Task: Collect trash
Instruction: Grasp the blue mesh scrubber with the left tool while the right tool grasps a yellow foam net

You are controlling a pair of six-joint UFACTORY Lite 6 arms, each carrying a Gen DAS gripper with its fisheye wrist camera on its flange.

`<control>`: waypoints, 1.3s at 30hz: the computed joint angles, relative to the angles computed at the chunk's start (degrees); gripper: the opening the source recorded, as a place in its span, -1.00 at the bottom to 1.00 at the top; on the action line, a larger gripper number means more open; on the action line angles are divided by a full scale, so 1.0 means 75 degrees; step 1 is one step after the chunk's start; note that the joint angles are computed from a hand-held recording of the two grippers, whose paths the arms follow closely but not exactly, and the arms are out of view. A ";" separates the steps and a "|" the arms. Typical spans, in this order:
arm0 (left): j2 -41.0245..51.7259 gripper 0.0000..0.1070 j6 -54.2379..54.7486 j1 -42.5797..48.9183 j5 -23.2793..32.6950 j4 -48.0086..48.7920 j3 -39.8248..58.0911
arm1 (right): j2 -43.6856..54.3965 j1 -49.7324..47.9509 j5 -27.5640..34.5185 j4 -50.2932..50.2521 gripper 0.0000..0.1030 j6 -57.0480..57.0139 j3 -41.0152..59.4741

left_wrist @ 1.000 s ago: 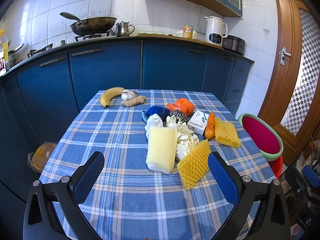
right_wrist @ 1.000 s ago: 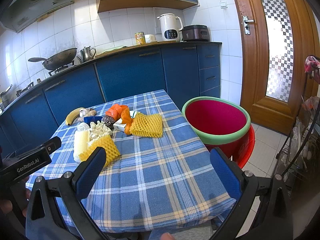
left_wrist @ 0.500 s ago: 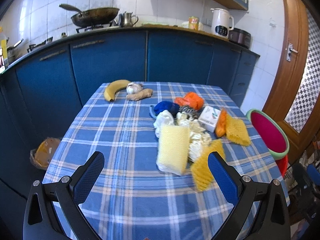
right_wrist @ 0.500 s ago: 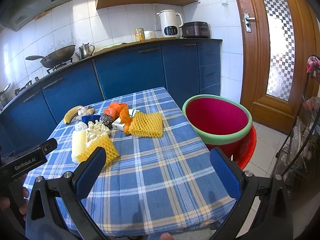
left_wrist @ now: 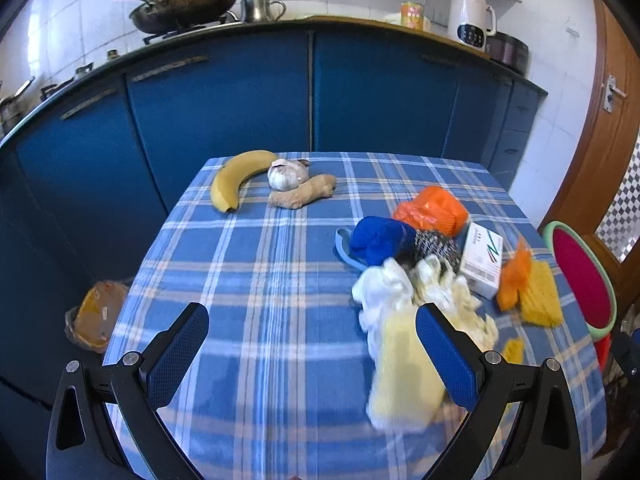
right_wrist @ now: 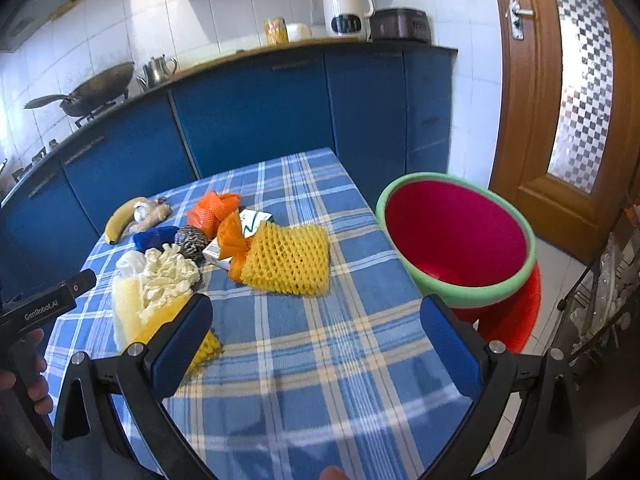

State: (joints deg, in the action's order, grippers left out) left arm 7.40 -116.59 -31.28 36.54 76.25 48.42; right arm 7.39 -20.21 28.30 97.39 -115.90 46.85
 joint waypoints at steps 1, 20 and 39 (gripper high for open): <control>0.0233 0.92 0.0244 0.0141 -0.0074 -0.0058 0.0250 | 0.0189 0.0169 -0.0196 -0.0089 0.98 0.0130 0.0229; 0.3569 0.21 0.6789 0.2281 -0.3041 -0.4307 0.4129 | 0.2966 0.2123 -0.1840 -0.5780 0.98 0.6929 0.3542; 0.2598 -0.62 0.3042 0.2038 -0.3396 -0.0849 0.3193 | 0.4333 0.1493 -0.0343 -0.5757 -0.26 0.6478 0.4916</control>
